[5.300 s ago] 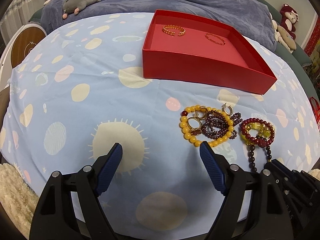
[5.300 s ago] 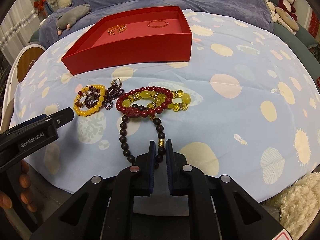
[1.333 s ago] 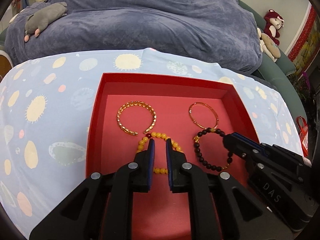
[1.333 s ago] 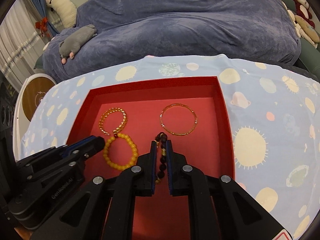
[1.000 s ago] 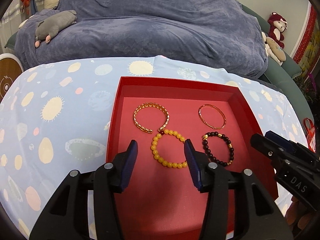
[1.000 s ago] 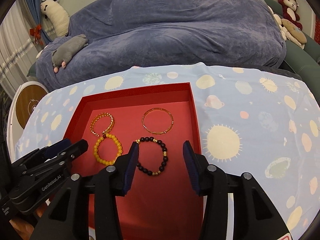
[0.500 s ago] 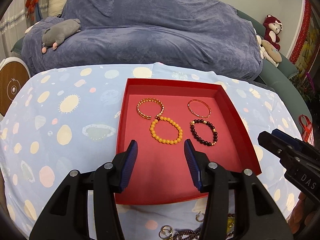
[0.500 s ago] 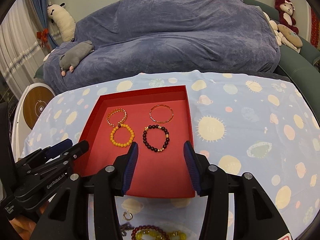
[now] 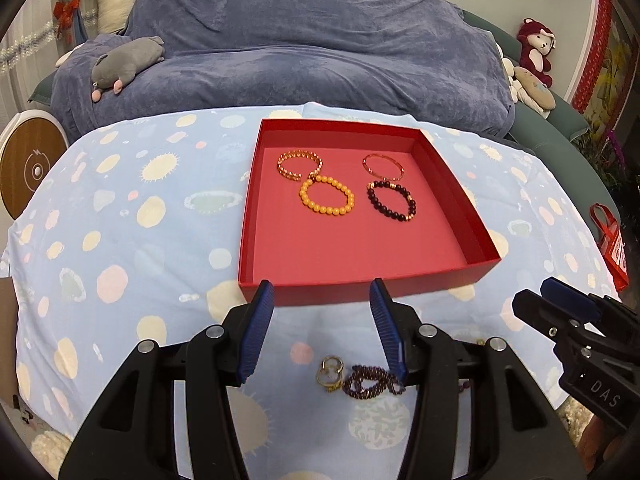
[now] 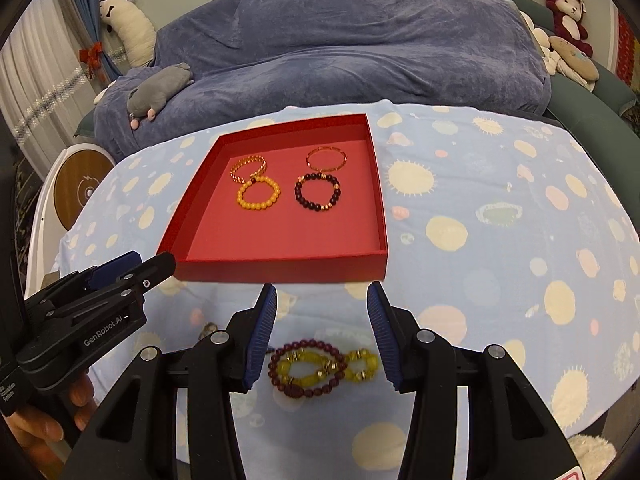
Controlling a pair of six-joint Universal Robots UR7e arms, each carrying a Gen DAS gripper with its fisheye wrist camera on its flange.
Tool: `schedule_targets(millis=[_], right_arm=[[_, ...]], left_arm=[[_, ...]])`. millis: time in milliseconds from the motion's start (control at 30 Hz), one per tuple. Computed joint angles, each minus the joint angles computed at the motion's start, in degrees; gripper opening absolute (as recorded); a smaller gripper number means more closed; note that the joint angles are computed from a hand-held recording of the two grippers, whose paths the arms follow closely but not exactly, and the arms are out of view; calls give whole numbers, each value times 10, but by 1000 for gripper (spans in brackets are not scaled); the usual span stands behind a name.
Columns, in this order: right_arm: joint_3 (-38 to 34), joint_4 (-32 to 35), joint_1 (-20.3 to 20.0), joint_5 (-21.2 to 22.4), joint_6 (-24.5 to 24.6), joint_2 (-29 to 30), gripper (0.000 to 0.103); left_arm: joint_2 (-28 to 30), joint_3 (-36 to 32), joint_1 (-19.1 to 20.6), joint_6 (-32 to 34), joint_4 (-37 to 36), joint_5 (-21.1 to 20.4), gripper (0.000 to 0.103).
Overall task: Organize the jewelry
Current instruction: 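Withdraw both tools from the box back toward the remaining bracelets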
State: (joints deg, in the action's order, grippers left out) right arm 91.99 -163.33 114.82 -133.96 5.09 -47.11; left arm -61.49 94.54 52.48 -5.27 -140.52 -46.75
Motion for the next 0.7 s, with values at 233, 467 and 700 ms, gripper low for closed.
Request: schedule_targets(millis=[233,467,700], right_arm=[[63,-1,3,-10,39,-19,46],[96,0,-7,13,71,-26,45],[92,6,-16,30,90,-19,44]], left_arm=[[-37,65,-4,-55,23,-3,48],[-59,115,-11,-72,26,21,48],[-63,127,-10,-82,18,24,48]])
